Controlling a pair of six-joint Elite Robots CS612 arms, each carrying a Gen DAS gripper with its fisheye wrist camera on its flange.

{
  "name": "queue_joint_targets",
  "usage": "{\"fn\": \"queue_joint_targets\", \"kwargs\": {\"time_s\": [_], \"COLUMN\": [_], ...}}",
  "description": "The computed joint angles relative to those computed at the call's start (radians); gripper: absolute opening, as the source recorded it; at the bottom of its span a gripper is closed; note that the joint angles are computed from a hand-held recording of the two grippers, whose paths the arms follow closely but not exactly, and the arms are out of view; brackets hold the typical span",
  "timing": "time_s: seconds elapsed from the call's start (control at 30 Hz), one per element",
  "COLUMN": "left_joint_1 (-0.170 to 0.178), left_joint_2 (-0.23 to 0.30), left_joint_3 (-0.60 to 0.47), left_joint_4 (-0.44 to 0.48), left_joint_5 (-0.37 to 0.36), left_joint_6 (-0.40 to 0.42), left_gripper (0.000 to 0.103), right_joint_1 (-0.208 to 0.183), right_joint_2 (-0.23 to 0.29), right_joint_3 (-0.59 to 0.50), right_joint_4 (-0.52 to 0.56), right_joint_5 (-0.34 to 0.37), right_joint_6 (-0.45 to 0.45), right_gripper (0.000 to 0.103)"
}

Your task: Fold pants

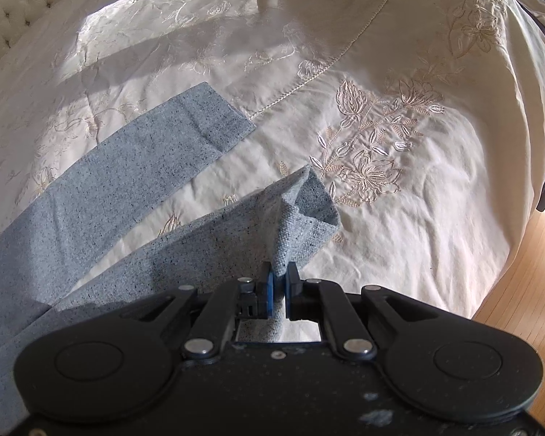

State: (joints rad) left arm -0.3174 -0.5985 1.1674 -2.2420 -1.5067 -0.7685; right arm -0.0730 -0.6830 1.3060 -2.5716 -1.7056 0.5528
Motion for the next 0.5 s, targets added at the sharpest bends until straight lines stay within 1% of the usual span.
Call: {"fn": "queue_joint_targets", "kwargs": {"time_s": [0.1, 0.17, 0.23, 0.3, 0.33, 0.37, 0.4, 0.43, 0.5], "left_joint_1": [0.003, 0.007, 0.014, 0.017, 0.016, 0.012, 0.010, 0.012, 0.015], "left_joint_2": [0.011, 0.017, 0.022, 0.021, 0.018, 0.015, 0.011, 0.005, -0.014], "left_joint_3": [-0.009, -0.017, -0.022, -0.021, -0.016, -0.017, -0.020, -0.013, 0.007], "left_joint_4": [-0.004, -0.001, -0.003, -0.009, -0.015, 0.000, 0.019, 0.011, -0.011], "left_joint_5": [-0.016, -0.030, -0.049, -0.050, -0.040, -0.017, 0.003, -0.006, -0.013], "left_joint_6": [-0.011, -0.033, -0.067, -0.090, -0.090, -0.084, -0.079, -0.080, -0.091], "left_gripper": [0.059, 0.062, 0.061, 0.059, 0.051, 0.031, 0.025, 0.020, 0.017], "right_joint_1": [0.008, 0.012, 0.016, 0.019, 0.020, 0.021, 0.022, 0.023, 0.023], "right_joint_2": [0.005, 0.008, 0.011, 0.013, 0.014, 0.015, 0.015, 0.015, 0.013], "right_joint_3": [-0.008, -0.012, -0.015, -0.019, -0.021, -0.021, -0.023, -0.024, -0.024], "right_joint_4": [0.013, 0.019, 0.022, 0.027, 0.028, 0.029, 0.030, 0.031, 0.031], "right_joint_5": [-0.012, -0.016, -0.020, -0.025, -0.026, -0.026, -0.028, -0.030, -0.032], "right_joint_6": [0.012, 0.026, 0.038, 0.043, 0.046, 0.048, 0.051, 0.053, 0.058], "right_gripper": [0.007, 0.007, 0.007, 0.007, 0.007, 0.007, 0.007, 0.007, 0.007]}}
